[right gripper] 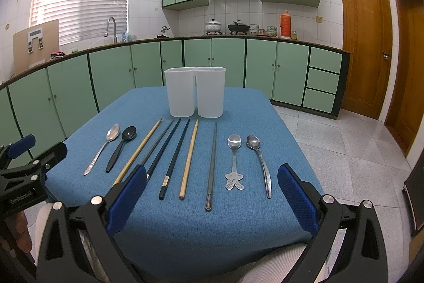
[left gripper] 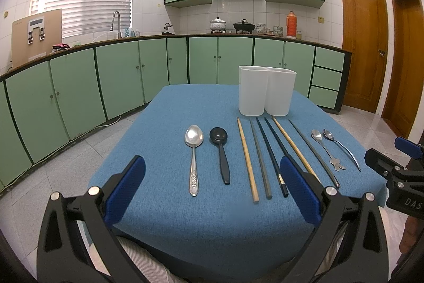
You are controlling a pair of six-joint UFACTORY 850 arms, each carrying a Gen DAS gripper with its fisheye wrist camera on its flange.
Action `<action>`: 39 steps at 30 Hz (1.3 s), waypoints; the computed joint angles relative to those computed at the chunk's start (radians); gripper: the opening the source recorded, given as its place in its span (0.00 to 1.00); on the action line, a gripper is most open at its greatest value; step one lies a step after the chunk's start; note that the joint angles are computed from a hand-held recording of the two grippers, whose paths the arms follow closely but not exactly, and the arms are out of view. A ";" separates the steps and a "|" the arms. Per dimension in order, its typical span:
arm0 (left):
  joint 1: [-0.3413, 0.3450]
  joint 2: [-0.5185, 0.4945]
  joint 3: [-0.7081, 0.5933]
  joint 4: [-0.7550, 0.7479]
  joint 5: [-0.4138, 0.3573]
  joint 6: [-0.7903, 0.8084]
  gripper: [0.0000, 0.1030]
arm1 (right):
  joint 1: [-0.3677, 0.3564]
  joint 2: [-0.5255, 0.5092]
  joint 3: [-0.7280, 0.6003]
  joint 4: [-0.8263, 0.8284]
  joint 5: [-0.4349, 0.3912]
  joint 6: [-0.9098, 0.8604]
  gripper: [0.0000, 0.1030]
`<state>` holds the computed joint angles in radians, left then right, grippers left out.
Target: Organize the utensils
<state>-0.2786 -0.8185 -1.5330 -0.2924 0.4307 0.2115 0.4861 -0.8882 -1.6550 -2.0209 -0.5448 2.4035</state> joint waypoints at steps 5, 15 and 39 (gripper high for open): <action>0.000 0.000 0.000 0.000 0.002 0.001 0.95 | 0.000 0.001 0.001 -0.001 -0.002 0.002 0.94; 0.002 0.003 0.001 0.001 0.001 0.000 0.95 | 0.000 0.001 0.001 -0.001 -0.003 0.002 0.94; 0.033 -0.030 -0.088 -0.089 -0.059 0.077 0.95 | -0.037 0.020 -0.011 0.016 0.010 -0.051 0.94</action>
<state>-0.2456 -0.8483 -1.6212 -0.3818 0.3714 0.2885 0.4494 -0.8679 -1.6659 -2.0050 -0.5347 2.3521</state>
